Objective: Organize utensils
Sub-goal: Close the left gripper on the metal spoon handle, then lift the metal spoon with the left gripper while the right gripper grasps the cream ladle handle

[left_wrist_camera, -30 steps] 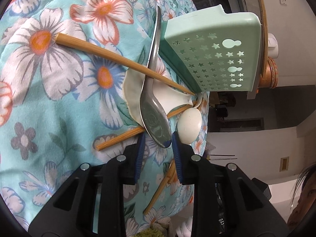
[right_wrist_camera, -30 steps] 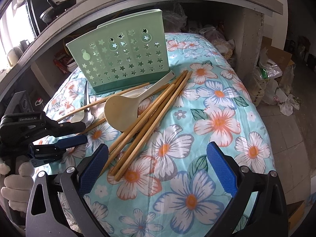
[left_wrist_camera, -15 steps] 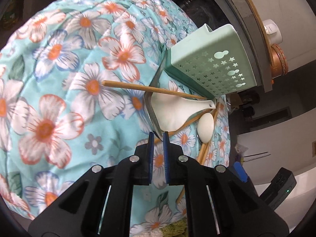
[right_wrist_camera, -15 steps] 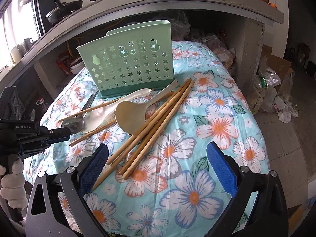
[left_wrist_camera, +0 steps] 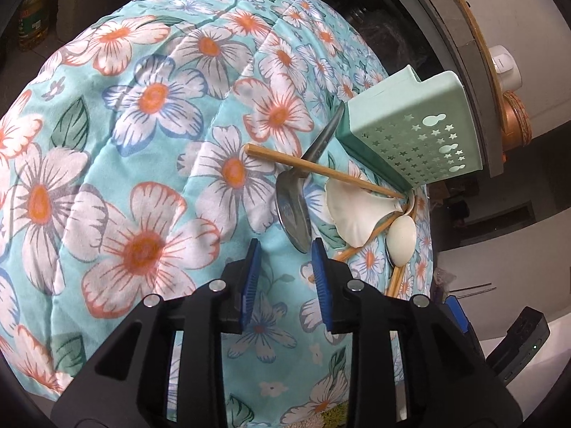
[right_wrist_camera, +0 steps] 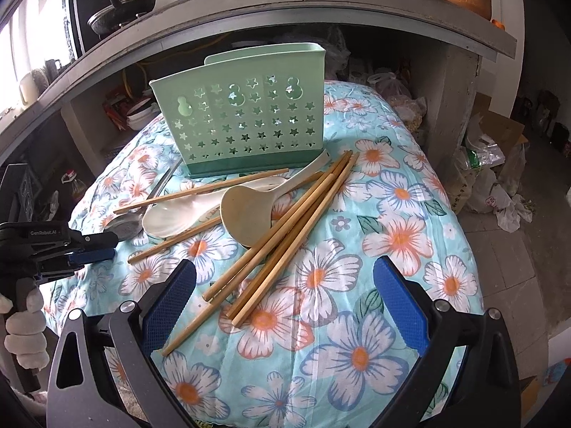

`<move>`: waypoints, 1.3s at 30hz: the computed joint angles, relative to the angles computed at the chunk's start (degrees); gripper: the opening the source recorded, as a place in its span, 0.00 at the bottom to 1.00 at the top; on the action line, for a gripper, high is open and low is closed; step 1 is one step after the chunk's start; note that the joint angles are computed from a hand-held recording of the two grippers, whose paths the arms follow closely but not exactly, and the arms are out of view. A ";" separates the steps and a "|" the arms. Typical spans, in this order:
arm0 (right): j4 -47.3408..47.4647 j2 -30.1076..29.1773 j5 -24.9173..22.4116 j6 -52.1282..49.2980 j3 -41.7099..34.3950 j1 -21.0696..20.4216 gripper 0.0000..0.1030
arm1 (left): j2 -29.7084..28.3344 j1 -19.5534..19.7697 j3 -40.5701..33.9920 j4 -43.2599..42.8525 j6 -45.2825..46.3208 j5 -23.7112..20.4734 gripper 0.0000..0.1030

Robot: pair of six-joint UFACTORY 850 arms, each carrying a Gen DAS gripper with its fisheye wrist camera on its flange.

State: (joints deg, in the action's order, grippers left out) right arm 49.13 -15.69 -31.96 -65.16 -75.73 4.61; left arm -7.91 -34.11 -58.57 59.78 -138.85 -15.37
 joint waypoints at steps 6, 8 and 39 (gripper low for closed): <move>2.08 0.42 2.86 -3.46 0.42 1.06 0.94 | -0.06 0.67 0.61 7.47 -8.15 0.92 0.31; 3.41 0.28 3.57 -5.40 0.30 1.53 0.94 | -0.05 0.97 0.74 8.34 -9.17 1.02 0.31; -3.96 -6.12 1.55 0.31 -5.01 5.99 0.05 | -2.63 -1.43 -5.14 -9.69 15.01 -14.75 0.06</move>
